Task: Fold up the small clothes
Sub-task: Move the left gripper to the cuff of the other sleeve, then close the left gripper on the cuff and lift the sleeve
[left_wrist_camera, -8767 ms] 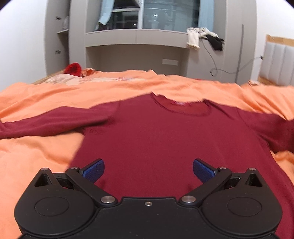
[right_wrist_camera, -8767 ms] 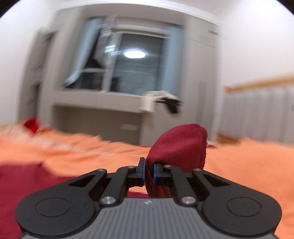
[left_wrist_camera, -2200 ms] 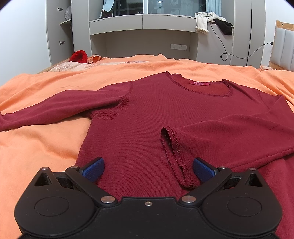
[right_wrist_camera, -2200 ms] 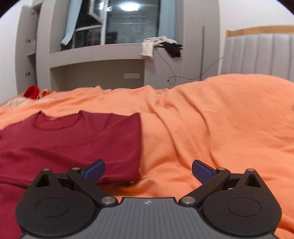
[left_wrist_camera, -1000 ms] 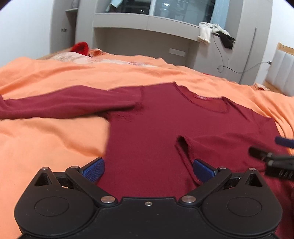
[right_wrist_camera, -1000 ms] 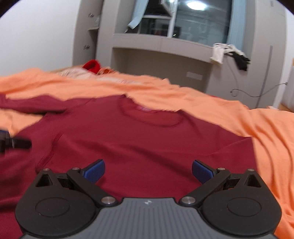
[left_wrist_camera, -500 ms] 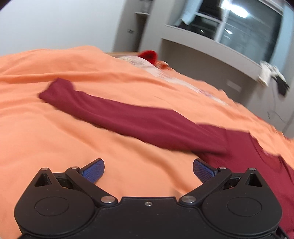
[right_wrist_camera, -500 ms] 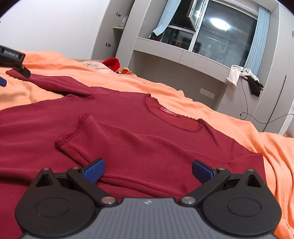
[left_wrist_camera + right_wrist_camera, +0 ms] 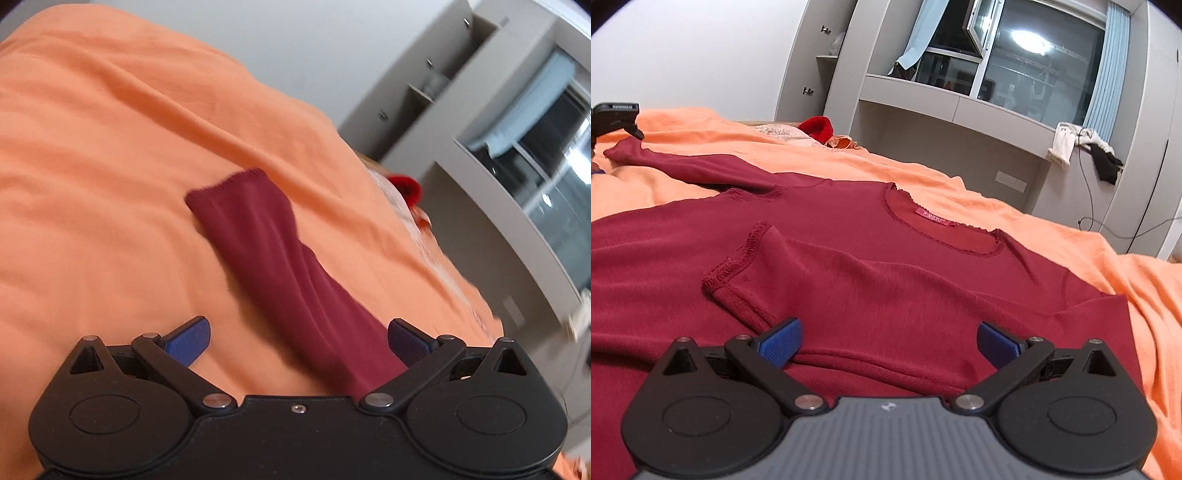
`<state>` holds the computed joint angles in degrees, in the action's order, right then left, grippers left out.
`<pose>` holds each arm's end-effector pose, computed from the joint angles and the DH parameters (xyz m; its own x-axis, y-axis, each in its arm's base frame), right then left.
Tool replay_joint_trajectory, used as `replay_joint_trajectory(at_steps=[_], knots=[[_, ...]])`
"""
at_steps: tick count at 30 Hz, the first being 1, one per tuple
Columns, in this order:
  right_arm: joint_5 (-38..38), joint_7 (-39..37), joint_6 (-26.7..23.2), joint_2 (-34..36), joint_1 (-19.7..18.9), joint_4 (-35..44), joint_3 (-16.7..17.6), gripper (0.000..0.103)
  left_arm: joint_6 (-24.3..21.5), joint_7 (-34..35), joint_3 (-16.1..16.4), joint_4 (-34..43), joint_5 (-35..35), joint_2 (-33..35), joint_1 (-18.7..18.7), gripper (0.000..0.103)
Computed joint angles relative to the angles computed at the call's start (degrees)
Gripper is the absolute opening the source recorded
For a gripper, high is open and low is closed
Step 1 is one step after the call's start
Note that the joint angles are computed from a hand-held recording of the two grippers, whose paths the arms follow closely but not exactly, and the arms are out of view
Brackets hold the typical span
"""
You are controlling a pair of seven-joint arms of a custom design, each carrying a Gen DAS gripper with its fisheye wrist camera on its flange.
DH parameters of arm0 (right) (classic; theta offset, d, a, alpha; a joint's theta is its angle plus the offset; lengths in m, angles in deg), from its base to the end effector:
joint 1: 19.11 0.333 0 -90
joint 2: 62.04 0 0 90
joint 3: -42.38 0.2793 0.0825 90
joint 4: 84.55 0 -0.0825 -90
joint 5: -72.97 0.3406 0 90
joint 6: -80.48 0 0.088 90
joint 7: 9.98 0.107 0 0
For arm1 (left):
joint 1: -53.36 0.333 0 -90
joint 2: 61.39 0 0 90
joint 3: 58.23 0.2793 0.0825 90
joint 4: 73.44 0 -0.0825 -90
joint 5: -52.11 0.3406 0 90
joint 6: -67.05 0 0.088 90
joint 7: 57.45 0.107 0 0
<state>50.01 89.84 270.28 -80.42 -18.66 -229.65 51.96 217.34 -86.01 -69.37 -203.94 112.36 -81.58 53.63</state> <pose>0.4291 0.1230 0.5057 0.3188 -0.9227 0.2169 -0.3931 -0.3369 -0.8556 0.4491 -0.1157 0.5416 0.5944 -0.5778 0.5593 -0.1086 -0.7468 -0.6561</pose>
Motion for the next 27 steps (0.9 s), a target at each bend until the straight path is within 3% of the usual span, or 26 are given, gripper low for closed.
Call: replay_joint_trajectory(at_steps=[3, 6, 7, 8, 11, 13, 16, 18, 19, 20, 24, 27], knots=[[1.07, -1.02, -1.49, 0.8, 10.02, 0.56, -9.71, 0.103, -3.28, -4.23, -1.54, 1.54, 3.29, 1.4, 1.31, 0.097], [3.88, -3.49, -2.83, 0.75, 20.3, 0.84, -19.49, 0.103, -6.85, -5.02, -1.73, 2.37, 3.82, 1.62, 0.75, 0.073], [4.98, -4.31, -3.17, 0.61, 22.25, 0.83, -21.23, 0.103, -6.54, -6.17, -1.43, 1.97, 4.39, 1.28, 0.74, 0.058], [5.93, -4.88, -3.35, 0.53, 23.07, 0.8, -21.83, 0.103, -5.92, -7.27, -1.0, 1.46, 4.7, 0.88, 0.78, 0.037], [7.6, -5.83, -3.23, 0.31, 22.25, 0.43, -20.66, 0.103, -3.74, -10.76, -0.04, -0.54, 4.9, -0.64, 1.2, 0.015], [7.61, -5.55, -2.88, 0.26, 19.36, 0.16, -17.71, 0.103, -2.82, -12.67, -0.15, -1.23, 6.25, -1.38, 1.73, 0.008], [6.93, -4.28, -1.82, 0.16, 14.38, -0.27, -12.79, 0.103, -4.89, -12.35, -1.95, -0.12, 9.47, -1.81, 1.96, 0.005], [6.16, -2.77, 0.75, -0.52, 8.14, -1.37, -7.0, 0.103, -6.54, -11.29, -3.14, 1.16, 12.18, -2.17, 1.65, 0.004], [5.92, -2.65, 2.33, -1.09, 7.0, -2.12, -6.08, 0.103, -6.99, -10.87, -3.72, 1.93, 14.1, -2.4, 1.52, 0.004], [5.2, -2.38, 3.37, -1.52, 7.85, -2.54, -7.17, 0.103, -7.22, -10.48, -4.21, 2.72, 15.98, -2.58, 1.36, 0.004], [1.28, -0.98, 3.32, -4.78, 20.56, -3.63, -20.77, 0.103, -6.09, -7.65, -5.94, 6.73, 22.81, -2.59, 0.07, 0.004], [1.69, -0.68, 0.67, -8.59, 23.9, -4.4, -24.55, 0.103, -5.46, -4.5, -8.24, 10.96, 27.67, -1.57, -1.48, 0.004]])
